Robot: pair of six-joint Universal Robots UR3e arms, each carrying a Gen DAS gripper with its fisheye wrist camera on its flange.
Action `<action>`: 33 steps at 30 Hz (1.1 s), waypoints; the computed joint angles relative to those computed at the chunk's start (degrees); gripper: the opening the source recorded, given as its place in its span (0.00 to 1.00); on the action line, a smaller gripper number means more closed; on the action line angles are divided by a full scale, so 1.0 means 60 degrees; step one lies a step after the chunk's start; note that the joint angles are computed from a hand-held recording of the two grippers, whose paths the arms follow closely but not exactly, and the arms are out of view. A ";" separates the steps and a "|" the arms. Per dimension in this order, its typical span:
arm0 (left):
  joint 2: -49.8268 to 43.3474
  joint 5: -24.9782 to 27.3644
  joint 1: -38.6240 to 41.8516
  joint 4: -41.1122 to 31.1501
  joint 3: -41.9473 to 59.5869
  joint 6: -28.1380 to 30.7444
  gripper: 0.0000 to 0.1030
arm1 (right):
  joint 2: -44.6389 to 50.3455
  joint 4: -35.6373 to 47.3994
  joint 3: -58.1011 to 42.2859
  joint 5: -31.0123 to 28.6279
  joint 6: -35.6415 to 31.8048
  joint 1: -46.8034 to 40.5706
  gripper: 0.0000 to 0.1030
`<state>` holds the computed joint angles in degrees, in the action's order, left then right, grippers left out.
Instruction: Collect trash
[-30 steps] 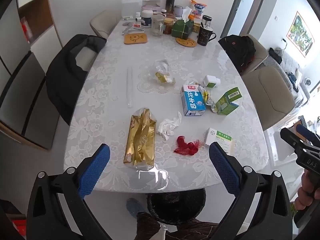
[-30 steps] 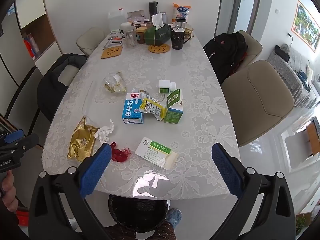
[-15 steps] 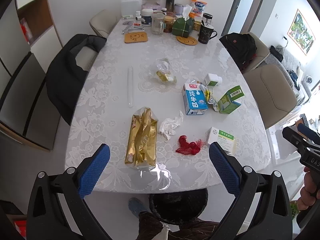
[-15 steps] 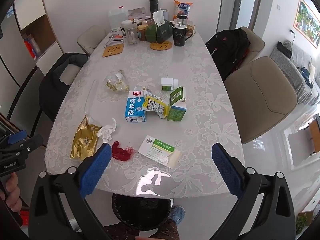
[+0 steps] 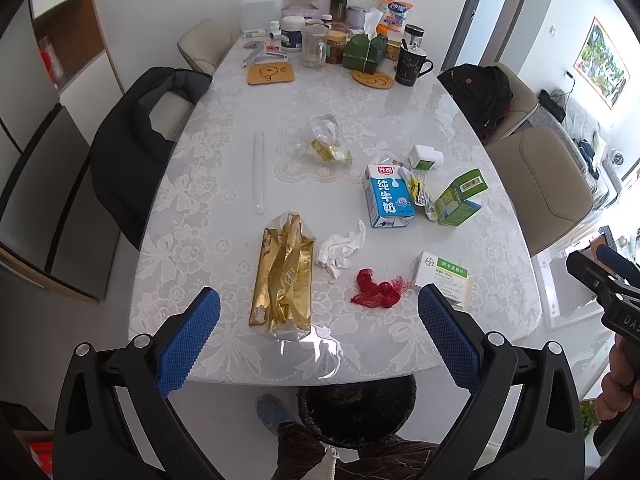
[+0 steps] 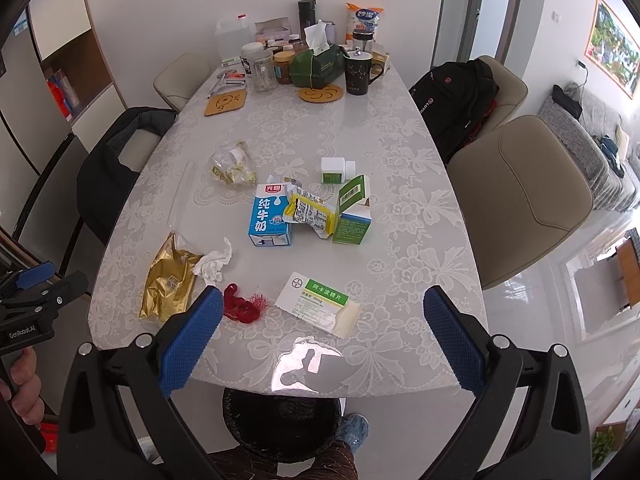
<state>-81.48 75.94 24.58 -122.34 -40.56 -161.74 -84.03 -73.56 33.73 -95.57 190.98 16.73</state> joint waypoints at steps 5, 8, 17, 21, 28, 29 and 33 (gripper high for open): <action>0.0200 0.0155 -0.0013 0.0158 -0.0322 -0.0109 0.94 | -0.0024 0.0014 0.0036 0.0059 -0.0007 0.0044 0.93; 0.0255 0.0173 0.0024 0.0128 -0.0339 -0.0093 0.94 | -0.0066 -0.0042 0.0141 0.0100 0.0002 0.0076 0.93; 0.0343 0.0354 0.0068 0.0087 -0.0364 -0.0057 0.94 | -0.0177 -0.0042 0.0332 0.0225 -0.0020 0.0074 0.93; 0.0298 0.0548 -0.0221 0.0255 -0.0429 -0.0327 0.94 | -0.0213 -0.0093 0.0417 0.0272 -0.0041 0.0030 0.93; 0.0362 0.0468 -0.0137 0.0227 -0.0494 -0.0264 0.94 | -0.0266 -0.0126 0.0504 0.0274 -0.0042 0.0022 0.93; 0.0348 0.0503 -0.0173 0.0233 -0.0481 -0.0303 0.94 | -0.0275 -0.0128 0.0515 0.0276 -0.0040 0.0017 0.93; 0.0386 0.0448 -0.0135 0.0130 -0.0482 -0.0257 0.94 | -0.0322 -0.0174 0.0619 0.0293 -0.0065 -0.0011 0.93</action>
<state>-79.16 78.63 23.77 -121.56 -43.45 -163.28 -85.96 -74.60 37.44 -93.81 190.59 16.66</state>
